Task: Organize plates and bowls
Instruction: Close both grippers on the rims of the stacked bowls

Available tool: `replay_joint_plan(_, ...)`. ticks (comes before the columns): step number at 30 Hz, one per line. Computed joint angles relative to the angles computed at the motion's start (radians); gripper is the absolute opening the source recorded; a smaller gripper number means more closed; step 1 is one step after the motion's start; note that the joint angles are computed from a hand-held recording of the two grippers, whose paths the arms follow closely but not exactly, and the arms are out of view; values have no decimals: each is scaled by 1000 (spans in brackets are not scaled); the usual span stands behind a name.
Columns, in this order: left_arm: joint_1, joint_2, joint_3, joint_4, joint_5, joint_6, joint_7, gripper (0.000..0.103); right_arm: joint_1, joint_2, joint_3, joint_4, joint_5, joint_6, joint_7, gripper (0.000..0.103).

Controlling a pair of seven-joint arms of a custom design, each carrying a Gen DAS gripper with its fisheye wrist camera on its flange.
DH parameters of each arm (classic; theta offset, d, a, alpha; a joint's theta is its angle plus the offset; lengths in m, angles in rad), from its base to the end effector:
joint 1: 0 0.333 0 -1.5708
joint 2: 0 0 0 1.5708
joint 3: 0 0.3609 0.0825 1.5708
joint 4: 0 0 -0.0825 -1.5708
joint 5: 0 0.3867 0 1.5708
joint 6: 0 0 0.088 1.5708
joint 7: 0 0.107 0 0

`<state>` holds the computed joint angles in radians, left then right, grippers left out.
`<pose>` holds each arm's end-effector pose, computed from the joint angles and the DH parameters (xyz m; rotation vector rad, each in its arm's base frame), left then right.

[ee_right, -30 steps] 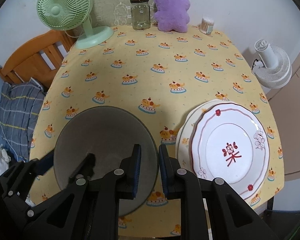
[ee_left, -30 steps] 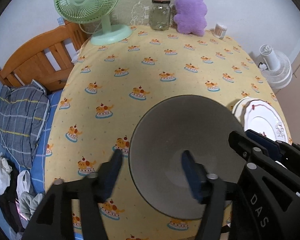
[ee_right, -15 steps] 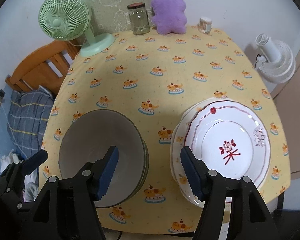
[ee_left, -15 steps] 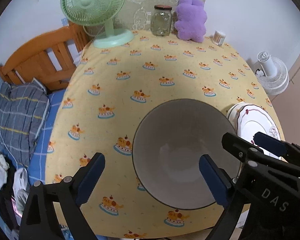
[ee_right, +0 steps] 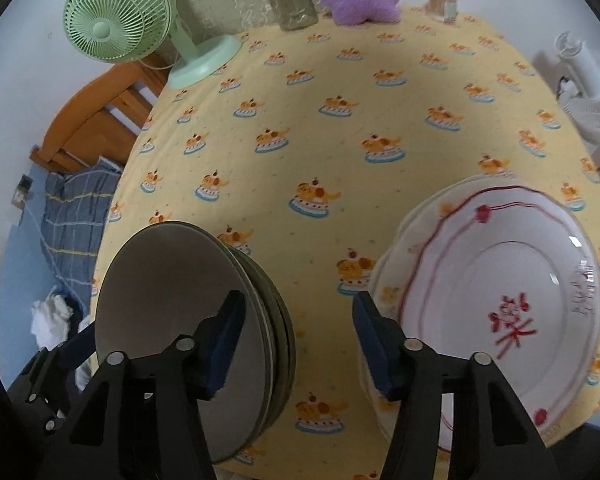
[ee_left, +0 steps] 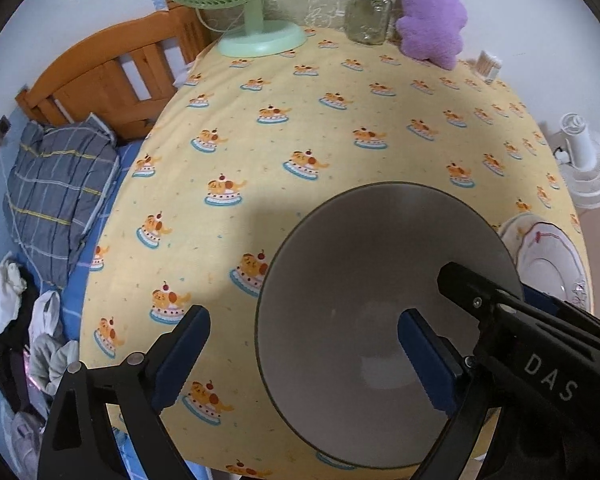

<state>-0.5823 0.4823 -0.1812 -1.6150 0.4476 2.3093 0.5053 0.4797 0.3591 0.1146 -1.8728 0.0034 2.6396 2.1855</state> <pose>0.5443 -0.4796 0.4110 -2.0932 1.9606 -0.3716 0.5704 0.3757 0.4076 -1.8932 1.9679 -0.0471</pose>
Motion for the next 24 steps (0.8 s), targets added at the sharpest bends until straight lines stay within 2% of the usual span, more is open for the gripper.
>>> replay_joint_plan(4,-6,17,2,31,-6,-48,0,95,-52,34,53,26,112,-13,-97,50)
replay_joint_plan(7,0,17,-1,27,-18,-43,-4,95,-75,46,77,35,180,-11,-170,43)
replay_joint_plan(12,20,14,-10,10,-49,-19,19,95,-68,59,77,58,223,-30,-227,30)
replay_joint_plan(18,56,6,-25,-27,-92,63,112,95,-24,62,34,72,181,-46,-161,31)
replay_joint_plan(24,118,1,-62,-95,-202,213,267,91,17,58,0,81,100,-78,-40,31)
